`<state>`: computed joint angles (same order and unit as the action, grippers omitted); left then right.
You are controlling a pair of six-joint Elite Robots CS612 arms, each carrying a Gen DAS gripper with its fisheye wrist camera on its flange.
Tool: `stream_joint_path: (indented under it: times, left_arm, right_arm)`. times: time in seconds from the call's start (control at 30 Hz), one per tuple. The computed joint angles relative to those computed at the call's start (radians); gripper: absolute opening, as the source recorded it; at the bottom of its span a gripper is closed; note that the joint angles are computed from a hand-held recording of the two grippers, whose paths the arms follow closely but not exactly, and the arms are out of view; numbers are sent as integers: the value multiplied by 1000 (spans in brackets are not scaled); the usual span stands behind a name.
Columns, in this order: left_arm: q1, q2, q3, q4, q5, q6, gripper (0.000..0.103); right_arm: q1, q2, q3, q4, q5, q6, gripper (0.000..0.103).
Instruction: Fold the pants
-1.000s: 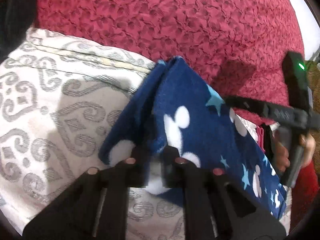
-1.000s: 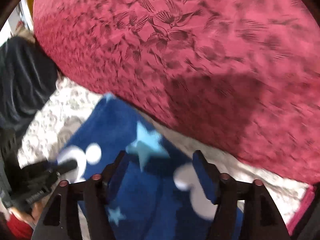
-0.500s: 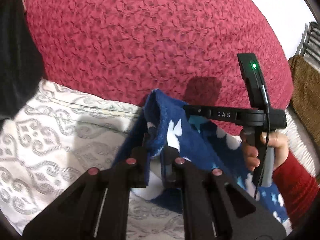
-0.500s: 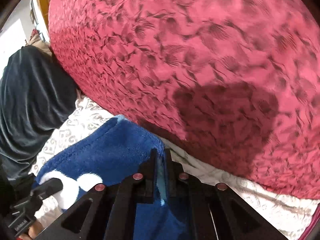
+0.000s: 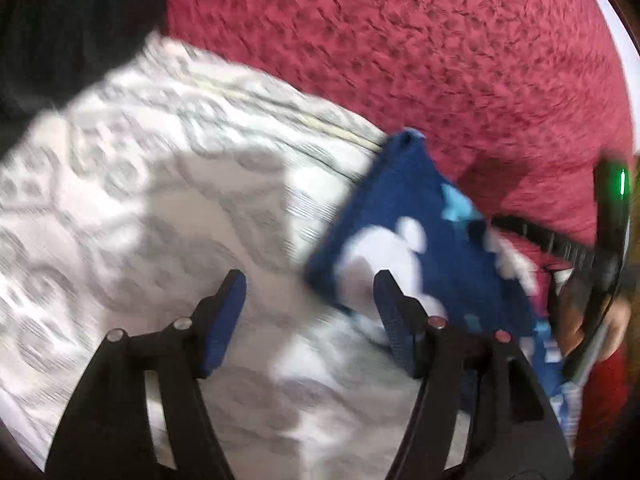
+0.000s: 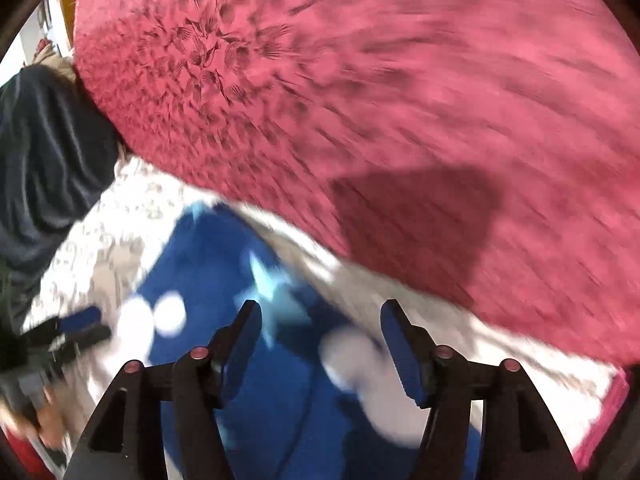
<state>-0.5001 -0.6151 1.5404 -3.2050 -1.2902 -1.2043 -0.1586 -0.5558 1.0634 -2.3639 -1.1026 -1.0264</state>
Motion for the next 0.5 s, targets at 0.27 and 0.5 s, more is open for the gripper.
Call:
stream_joint_path:
  times: [0.27, 0.5]
  left_arm:
    - [-6, 45, -114, 131, -17, 70, 68]
    - [8, 88, -172, 79, 0, 98, 28]
  right_arm:
    - [-164, -159, 386, -391, -1, -202, 68]
    - [-337, -219, 480, -404, -47, 18, 68]
